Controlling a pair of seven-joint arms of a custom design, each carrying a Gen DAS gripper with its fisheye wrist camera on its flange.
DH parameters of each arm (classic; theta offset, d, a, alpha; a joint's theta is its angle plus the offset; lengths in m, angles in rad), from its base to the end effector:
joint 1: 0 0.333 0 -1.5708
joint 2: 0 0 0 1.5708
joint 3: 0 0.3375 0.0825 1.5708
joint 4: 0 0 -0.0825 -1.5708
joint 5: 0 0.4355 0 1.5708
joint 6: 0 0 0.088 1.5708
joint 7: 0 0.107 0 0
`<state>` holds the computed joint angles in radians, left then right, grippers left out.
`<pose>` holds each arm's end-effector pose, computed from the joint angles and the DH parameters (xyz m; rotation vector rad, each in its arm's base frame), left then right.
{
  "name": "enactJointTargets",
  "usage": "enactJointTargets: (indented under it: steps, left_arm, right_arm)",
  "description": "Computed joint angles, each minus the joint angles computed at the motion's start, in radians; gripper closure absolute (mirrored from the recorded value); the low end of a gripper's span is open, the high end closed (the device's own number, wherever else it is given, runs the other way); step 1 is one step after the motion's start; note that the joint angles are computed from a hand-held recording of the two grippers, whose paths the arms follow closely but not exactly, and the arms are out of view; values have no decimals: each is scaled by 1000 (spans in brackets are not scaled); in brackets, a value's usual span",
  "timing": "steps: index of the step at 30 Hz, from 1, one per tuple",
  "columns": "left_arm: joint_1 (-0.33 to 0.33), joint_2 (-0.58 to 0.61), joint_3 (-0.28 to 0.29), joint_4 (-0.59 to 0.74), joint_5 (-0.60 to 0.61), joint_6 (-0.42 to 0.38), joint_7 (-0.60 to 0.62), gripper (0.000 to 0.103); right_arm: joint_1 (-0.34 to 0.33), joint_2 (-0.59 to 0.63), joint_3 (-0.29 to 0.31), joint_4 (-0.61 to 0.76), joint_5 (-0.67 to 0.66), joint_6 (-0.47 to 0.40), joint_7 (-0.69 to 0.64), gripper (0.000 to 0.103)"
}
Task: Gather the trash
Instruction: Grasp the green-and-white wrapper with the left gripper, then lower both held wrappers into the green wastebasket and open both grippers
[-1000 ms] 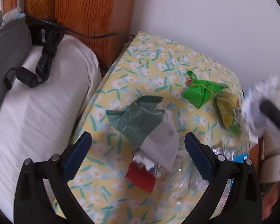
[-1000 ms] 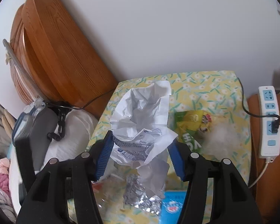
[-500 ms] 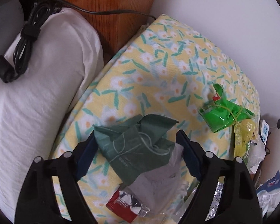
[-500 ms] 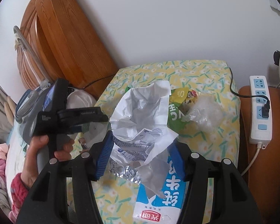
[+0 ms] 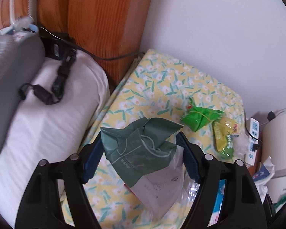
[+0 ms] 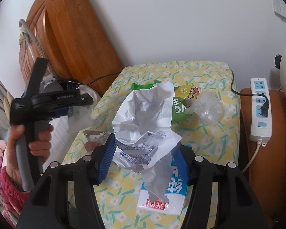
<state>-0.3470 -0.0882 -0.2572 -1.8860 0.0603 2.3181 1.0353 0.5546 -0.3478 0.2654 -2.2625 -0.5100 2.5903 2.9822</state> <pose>0.5124 -0.3591 0.6079 -1.9224 2.1313 -0.7177 0.3508 0.4088 0.5707 -1.4744 1.8533 -0.3233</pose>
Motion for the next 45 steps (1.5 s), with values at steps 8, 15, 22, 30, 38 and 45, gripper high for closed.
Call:
enactJointTargets:
  steps: [8,15,22,30,38,45]
  left_arm:
    - [-69,-336,28,-305,-6,83,22,31]
    - [-201,-611,50,-578,-6,72,10,31]
    - [-327,-797,82,-749,-33,18,0,31]
    - [-422,-944,85,-868,-52,-53,-28,31]
    - [-455,-968,82,-902,-58,-83,-63,31]
    - [-475,-957,89,-912,-68,-84,-61,31]
  right_arm:
    - [85,-66,28,-29,54,-74,-80,44]
    - [186,-121,36,-120,156,-61,-116,44]
    - [288,-123,59,-179,241,-71,-126,44]
    - [397,-30,69,-200,342,-9,-128,43]
    - [416,123,70,-143,409,-4,-192,30]
    - [380,82,102,-145,338,-90,-92,9]
